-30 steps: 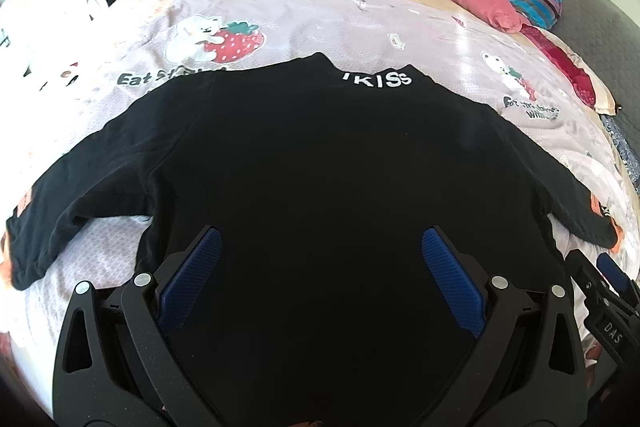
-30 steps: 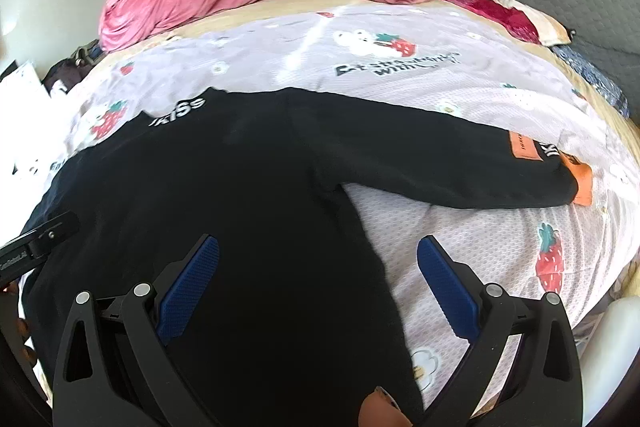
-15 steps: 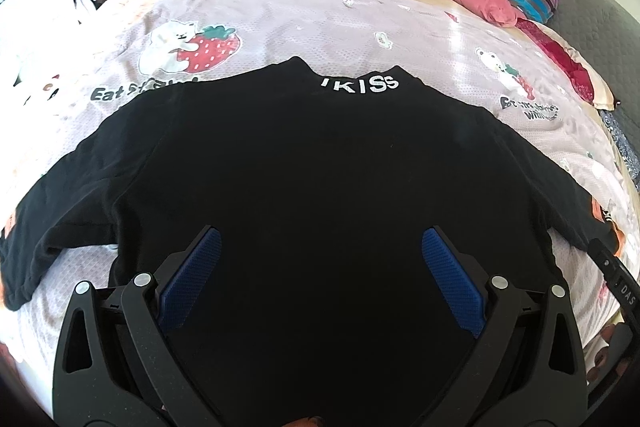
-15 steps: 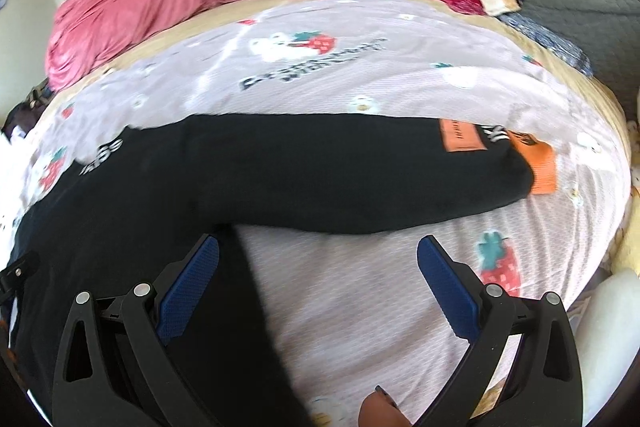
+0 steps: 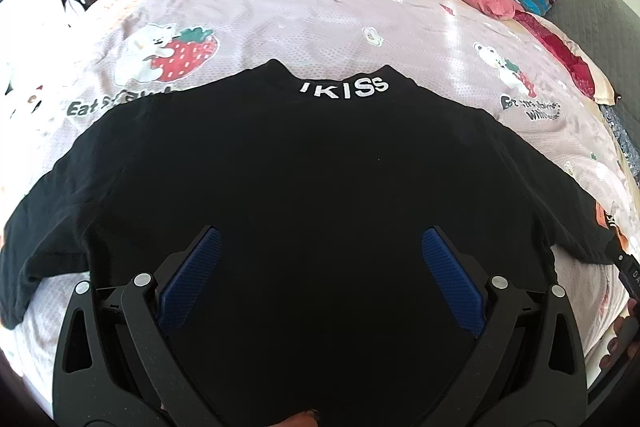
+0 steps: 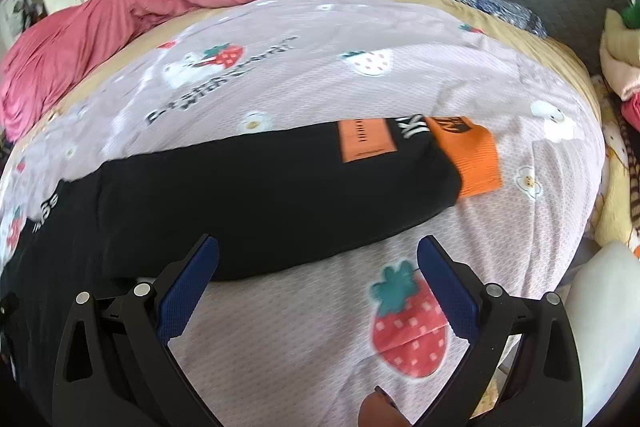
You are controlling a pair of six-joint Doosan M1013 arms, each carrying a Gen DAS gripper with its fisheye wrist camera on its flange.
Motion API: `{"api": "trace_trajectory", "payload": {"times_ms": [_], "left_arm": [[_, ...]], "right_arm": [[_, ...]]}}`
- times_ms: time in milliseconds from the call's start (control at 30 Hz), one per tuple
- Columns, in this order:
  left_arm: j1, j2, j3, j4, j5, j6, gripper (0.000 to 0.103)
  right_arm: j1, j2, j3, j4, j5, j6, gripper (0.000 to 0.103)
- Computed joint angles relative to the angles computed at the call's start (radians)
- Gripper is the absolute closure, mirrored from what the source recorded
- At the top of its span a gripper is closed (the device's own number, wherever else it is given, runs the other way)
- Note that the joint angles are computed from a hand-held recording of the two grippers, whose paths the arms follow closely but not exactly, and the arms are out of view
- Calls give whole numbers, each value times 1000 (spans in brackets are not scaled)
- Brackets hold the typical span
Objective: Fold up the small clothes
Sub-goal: 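Move the right gripper along the sleeve to its orange cuff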
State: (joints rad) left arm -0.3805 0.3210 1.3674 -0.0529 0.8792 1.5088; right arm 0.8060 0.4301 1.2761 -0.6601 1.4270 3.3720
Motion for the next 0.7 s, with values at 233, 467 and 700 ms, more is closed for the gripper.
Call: {"api": "trace_trajectory", "payload": {"times_ms": [233,467,700], "left_arm": [[-4,28,-36,4,8,-8,8],[1,44,-59,-8,10,-21,8],[11,60,-75,-6,26,-33,8]], "right_arm": [[-27,-35,66,32,-51,105,4],[-54,-74,152,48,-120,267,4],[-69,-98,203,-32,-167,414,4]]}}
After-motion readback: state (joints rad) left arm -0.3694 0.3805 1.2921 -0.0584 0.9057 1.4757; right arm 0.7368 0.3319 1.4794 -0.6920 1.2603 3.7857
